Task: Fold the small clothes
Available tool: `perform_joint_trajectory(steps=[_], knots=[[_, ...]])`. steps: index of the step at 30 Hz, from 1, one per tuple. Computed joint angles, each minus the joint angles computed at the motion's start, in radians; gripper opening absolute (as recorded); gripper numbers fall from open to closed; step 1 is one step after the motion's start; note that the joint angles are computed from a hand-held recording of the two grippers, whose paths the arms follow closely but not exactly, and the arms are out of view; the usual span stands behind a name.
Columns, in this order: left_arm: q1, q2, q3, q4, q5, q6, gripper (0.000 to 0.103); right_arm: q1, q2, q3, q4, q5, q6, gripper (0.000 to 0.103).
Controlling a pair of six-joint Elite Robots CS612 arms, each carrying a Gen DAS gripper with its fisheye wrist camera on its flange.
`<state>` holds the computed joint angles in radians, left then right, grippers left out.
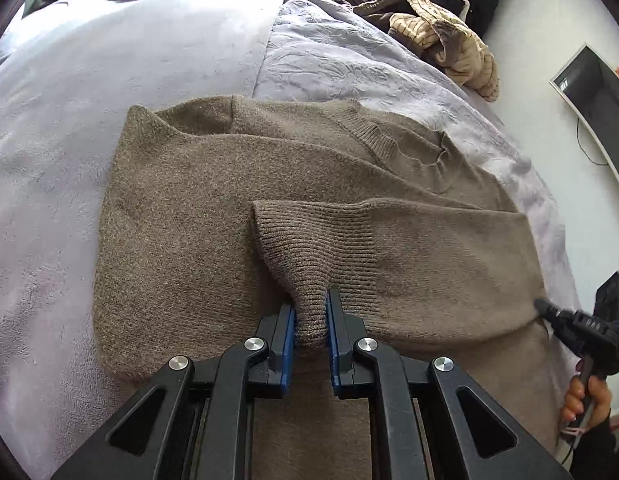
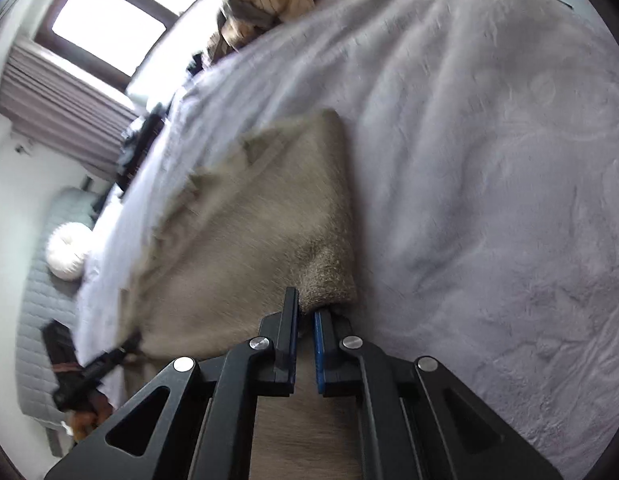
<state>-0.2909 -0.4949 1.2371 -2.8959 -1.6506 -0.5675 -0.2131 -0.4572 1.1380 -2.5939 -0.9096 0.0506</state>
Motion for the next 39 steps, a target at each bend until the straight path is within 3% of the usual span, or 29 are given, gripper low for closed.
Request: perform_joint_trajectory(steps=[3, 7, 9, 10, 11, 12, 13, 21, 22, 24, 25, 26, 27, 31, 32, 34, 36, 38, 39], knots=[[-0.002, -0.015, 0.019, -0.001, 0.033, -0.009, 0.019, -0.019, -0.011, 0.037, -0.022, 0.057, 0.007, 0.006], [-0.008, -0.043, 0.052, 0.001, 0.138, 0.016, 0.019, -0.035, -0.038, 0.062, -0.004, 0.035, -0.048, 0.011], [-0.004, -0.053, 0.064, -0.008, 0.149, -0.012, 0.019, -0.043, -0.042, 0.066, -0.032, 0.045, -0.039, 0.021], [-0.002, -0.056, 0.068, -0.011, 0.151, -0.025, 0.035, -0.046, -0.04, 0.063, -0.046, 0.05, -0.029, 0.038], [0.0, -0.061, 0.075, -0.026, 0.156, -0.042, 0.071, -0.047, -0.037, 0.058, -0.058, 0.059, -0.016, 0.053], [-0.002, -0.064, 0.082, -0.049, 0.175, -0.053, 0.084, -0.047, -0.03, 0.046, -0.064, 0.074, -0.003, 0.056], [-0.006, -0.067, 0.092, -0.086, 0.2, -0.056, 0.088, -0.046, -0.025, 0.036, -0.059, 0.081, 0.001, 0.056], [-0.025, -0.041, 0.02, -0.062, 0.2, 0.06, 0.088, -0.013, 0.057, -0.145, 0.048, 0.04, 0.034, 0.056], [-0.022, -0.036, 0.013, -0.076, 0.176, 0.062, 0.084, -0.01, 0.07, -0.171, 0.07, 0.038, 0.04, 0.056], [-0.011, -0.021, -0.004, -0.111, 0.077, 0.062, 0.062, -0.005, 0.089, -0.208, 0.111, 0.03, 0.049, 0.055], [-0.007, -0.014, -0.014, -0.115, 0.033, 0.06, 0.047, -0.001, 0.099, -0.23, 0.142, 0.03, 0.034, 0.046], [-0.002, -0.005, -0.025, -0.114, -0.018, 0.062, 0.036, 0.002, 0.102, -0.243, 0.167, 0.025, 0.009, 0.018], [-0.001, 0.0, -0.033, -0.1, -0.039, 0.071, 0.034, 0.008, 0.101, -0.25, 0.191, 0.01, -0.025, 0.01], [-0.009, 0.009, -0.043, 0.0, 0.033, 0.107, 0.033, 0.024, 0.082, -0.229, 0.148, -0.084, -0.096, 0.01], [-0.005, 0.013, -0.042, 0.012, 0.037, 0.098, 0.025, 0.026, 0.082, -0.229, 0.148, -0.104, -0.111, 0.01], [0.01, 0.021, -0.026, -0.029, 0.002, 0.046, 0.011, 0.03, 0.09, -0.239, 0.149, -0.139, -0.145, 0.01], [0.025, 0.015, -0.003, -0.073, -0.04, -0.026, 0.011, 0.026, 0.089, -0.229, 0.126, -0.137, -0.149, 0.009], [0.024, 0.0, 0.018, -0.079, -0.019, -0.038, 0.011, 0.02, 0.076, -0.202, 0.096, -0.131, -0.114, 0.012], [0.018, -0.014, 0.033, -0.066, 0.028, -0.029, 0.012, 0.017, 0.068, -0.188, 0.083, -0.133, -0.099, 0.013]])
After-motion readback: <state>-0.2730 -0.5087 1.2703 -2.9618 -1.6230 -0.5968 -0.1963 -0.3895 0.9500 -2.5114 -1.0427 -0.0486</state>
